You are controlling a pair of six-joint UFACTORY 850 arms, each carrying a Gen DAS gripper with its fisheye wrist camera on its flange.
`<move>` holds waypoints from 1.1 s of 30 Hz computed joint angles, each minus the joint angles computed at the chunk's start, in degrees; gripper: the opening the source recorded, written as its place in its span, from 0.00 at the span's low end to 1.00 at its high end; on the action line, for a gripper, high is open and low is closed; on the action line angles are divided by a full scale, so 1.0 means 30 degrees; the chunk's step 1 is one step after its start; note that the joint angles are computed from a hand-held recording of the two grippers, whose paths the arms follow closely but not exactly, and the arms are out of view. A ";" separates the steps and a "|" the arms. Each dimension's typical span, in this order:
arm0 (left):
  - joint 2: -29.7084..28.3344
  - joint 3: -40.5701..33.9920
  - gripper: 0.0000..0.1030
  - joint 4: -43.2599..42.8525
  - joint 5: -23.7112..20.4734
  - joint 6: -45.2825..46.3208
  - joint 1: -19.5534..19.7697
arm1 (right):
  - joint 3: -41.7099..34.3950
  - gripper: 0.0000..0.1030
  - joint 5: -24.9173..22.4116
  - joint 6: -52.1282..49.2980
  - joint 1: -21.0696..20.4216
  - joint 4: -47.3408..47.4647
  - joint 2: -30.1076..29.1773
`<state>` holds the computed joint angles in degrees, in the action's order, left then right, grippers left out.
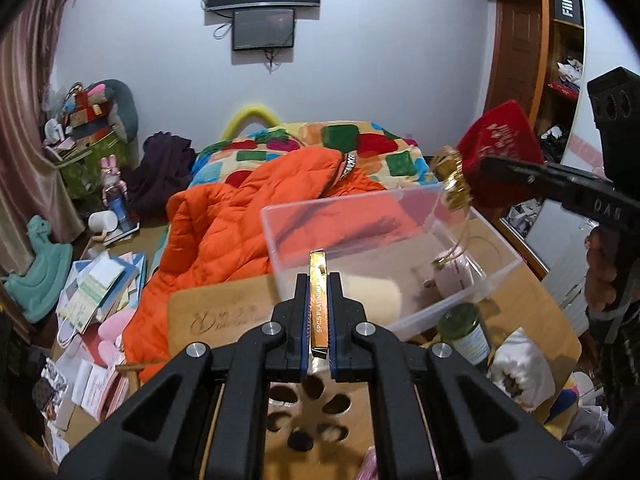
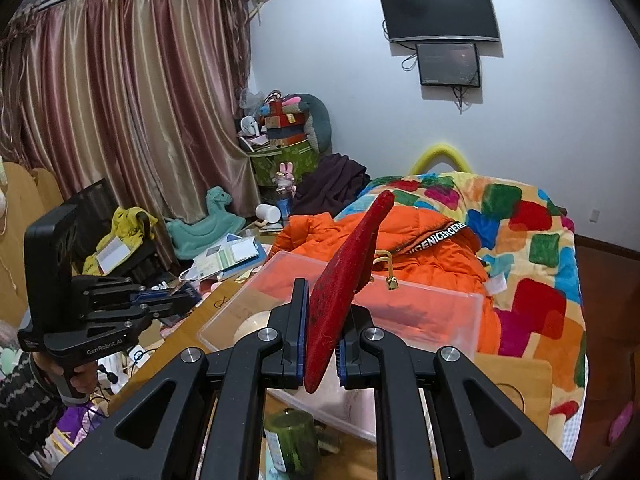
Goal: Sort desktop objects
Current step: 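Lift the red pouch and blue box and carry them over the clear box, then open both grippers to drop the pouch and blue box into the box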
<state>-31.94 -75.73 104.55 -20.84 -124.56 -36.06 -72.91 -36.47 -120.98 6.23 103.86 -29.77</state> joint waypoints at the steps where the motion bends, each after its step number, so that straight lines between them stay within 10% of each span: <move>1: -0.0147 -0.0192 0.06 -0.0140 0.0046 0.0303 0.0038 | -0.0209 0.10 0.0040 0.0150 0.0091 -0.0186 -0.0188; 23: -0.4869 -0.6649 0.06 -1.3898 0.2508 1.5730 0.0883 | -0.3080 0.10 0.2940 0.1051 0.0836 -0.1866 -0.3492; 33: -0.5672 -0.7658 0.06 -1.5880 0.1805 1.8236 0.0730 | -0.3221 0.10 0.3281 -0.0358 0.0893 -0.0587 -0.3891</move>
